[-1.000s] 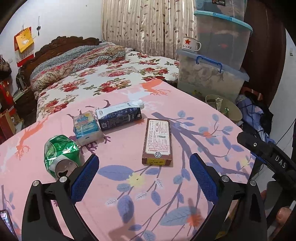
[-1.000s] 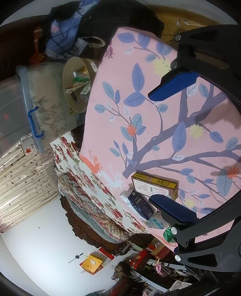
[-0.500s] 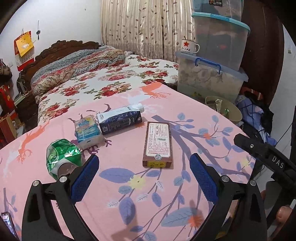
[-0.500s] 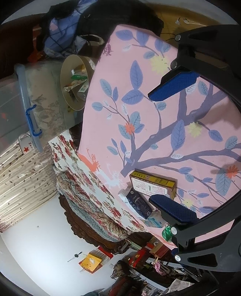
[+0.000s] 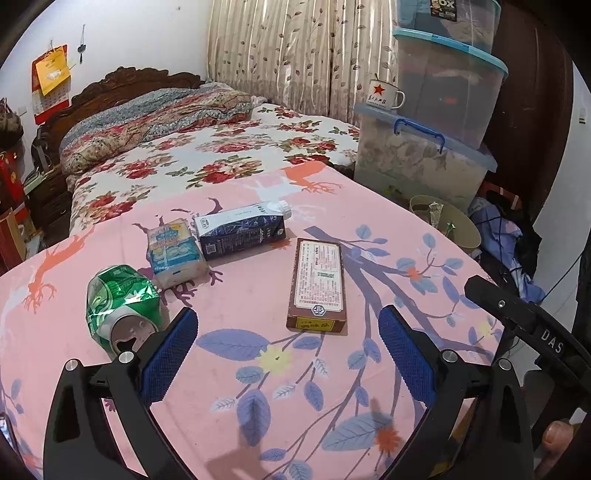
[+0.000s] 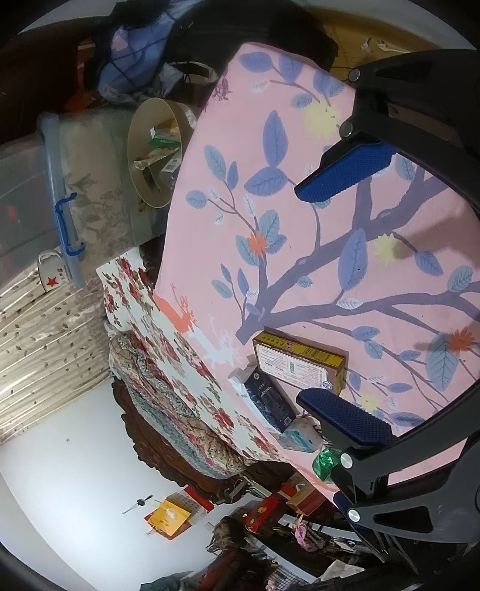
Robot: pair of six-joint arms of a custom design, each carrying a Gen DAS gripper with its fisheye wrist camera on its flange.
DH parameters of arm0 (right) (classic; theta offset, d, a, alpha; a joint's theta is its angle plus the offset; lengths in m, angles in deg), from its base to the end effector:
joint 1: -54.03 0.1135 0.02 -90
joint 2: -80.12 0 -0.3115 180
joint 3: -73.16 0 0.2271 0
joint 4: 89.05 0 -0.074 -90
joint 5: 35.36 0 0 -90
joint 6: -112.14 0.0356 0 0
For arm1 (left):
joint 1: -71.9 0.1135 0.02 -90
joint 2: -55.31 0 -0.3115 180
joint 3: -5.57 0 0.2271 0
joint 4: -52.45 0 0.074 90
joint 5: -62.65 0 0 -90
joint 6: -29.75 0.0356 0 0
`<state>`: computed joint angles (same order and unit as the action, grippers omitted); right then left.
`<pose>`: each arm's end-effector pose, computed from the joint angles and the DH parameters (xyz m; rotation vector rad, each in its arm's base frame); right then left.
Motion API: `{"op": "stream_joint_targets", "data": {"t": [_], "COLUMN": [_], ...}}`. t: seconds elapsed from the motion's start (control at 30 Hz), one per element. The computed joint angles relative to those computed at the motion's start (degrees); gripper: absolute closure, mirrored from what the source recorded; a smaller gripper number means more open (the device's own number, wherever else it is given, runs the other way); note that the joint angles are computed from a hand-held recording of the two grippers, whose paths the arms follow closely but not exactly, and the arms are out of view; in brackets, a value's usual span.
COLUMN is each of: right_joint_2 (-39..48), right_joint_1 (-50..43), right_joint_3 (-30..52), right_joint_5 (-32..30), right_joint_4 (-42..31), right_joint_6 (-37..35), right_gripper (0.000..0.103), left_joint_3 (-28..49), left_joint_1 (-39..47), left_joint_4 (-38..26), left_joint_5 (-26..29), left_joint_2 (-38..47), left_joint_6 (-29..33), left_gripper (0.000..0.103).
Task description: Collect trash
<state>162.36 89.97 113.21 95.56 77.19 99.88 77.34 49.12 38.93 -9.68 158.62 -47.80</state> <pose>0.1778 0.1001 0.1860 1.0360 1.9972 0.1168 0.3291 -0.1499 0.2214 0.8552 2.1942 -0.4513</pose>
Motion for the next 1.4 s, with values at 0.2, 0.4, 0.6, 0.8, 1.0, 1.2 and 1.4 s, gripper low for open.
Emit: {"op": "stream_joint_targets", "data": {"t": [0.2,0.4,0.6,0.8,1.0,1.2,1.4], "right_joint_2": [0.7,1.2,1.7,1.6,2.2,2.6,2.6], "right_joint_1": [-0.5,-1.0,-1.1,-0.9,-1.2,-0.9,-1.1], "right_joint_3": [0.0,-0.4,-0.3,-0.3,-0.3,-0.4,-0.6], "right_joint_5": [-0.9,-1.7,-2.0,-1.8,-2.0,-1.5,-1.9], "right_joint_4": [1.1,2.7,3.1,3.0,3.9,4.3,5.1], "right_joint_6": [-0.8,-1.6,-1.8,-1.6,-2.1,-1.8,-2.8], "right_gripper": [0.003,0.003,0.003,0.003,0.003,0.003,0.003], "left_joint_3": [0.1,0.0,0.0,-0.3,-0.2,-0.4,-0.1], "left_joint_1": [0.2,0.3,0.2,-0.1,-0.1,0.0,0.7], "left_joint_4": [0.1,0.6,0.6,1.1,1.1,1.2,1.1], "left_joint_5": [0.2,-0.2,-0.1,-0.9,-0.8,-0.9,-0.8], "left_joint_2": [0.3,0.5,0.4,0.1,0.1,0.0,0.3], "left_joint_6": [0.1,-0.2,0.2,0.4,0.5,0.3,0.4], "left_gripper": [0.009,0.009,0.009,0.009,0.009,0.009,0.009]}}
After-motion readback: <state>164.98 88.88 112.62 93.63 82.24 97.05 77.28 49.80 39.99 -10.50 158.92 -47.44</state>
